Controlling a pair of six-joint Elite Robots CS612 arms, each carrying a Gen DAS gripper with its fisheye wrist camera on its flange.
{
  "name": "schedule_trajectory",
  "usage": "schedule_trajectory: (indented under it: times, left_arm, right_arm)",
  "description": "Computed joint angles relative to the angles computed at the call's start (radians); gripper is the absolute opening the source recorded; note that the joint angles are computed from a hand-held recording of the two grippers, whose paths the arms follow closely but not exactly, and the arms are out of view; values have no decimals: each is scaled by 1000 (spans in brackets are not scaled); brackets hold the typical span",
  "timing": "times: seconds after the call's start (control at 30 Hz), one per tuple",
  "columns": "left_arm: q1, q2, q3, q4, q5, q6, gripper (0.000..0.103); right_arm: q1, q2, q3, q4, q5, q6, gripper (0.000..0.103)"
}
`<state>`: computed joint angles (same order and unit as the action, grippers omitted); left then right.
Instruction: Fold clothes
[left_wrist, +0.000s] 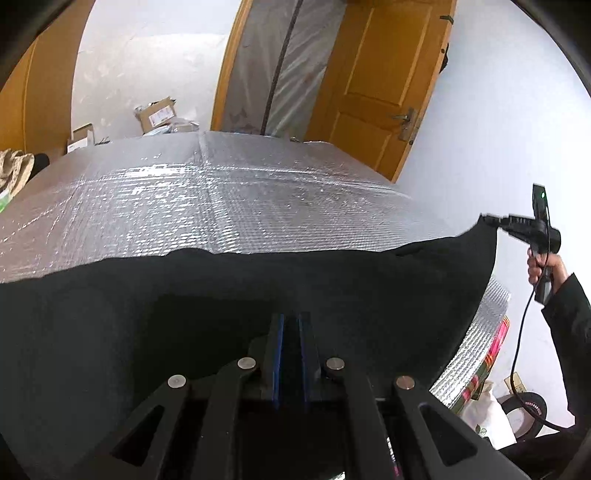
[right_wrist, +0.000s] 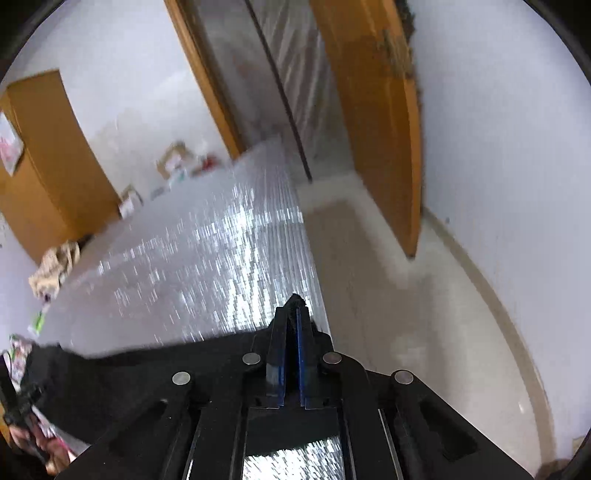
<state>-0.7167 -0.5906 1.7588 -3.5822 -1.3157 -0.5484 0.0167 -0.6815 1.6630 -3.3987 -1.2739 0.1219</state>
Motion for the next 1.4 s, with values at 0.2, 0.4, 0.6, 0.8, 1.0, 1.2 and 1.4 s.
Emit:
schedule_trajectory:
  times: [0.2,0.4,0.6,0.8,1.0,1.2,1.4]
  left_arm:
    - [-2,5,-8,9,-5,2,6]
    - [6,14,-16,25,-14,-11,6]
    - [7,21,-18,25,-26,-18,6]
    - [9,17,-17,35,-28,-12,6]
    - [8,22,-29,42,-42,-7,6]
    - [6,20,-39,59,-47,3,6]
    - [5,21,-38,62,-44,-4,6]
  right_arm:
    - [1,5,-5,-125,19,48,5]
    - [-9,1,23,-365,106,100,5]
    - [-1,20,-36,0,-51,73,5]
    - [-25,32,-11,-24,-28,176,20]
    - [-47,27,28,-45,36,181,32]
    - [-35,34,-15,41,63,82,32]
    - [-11,50,-89,211,19,-28,18]
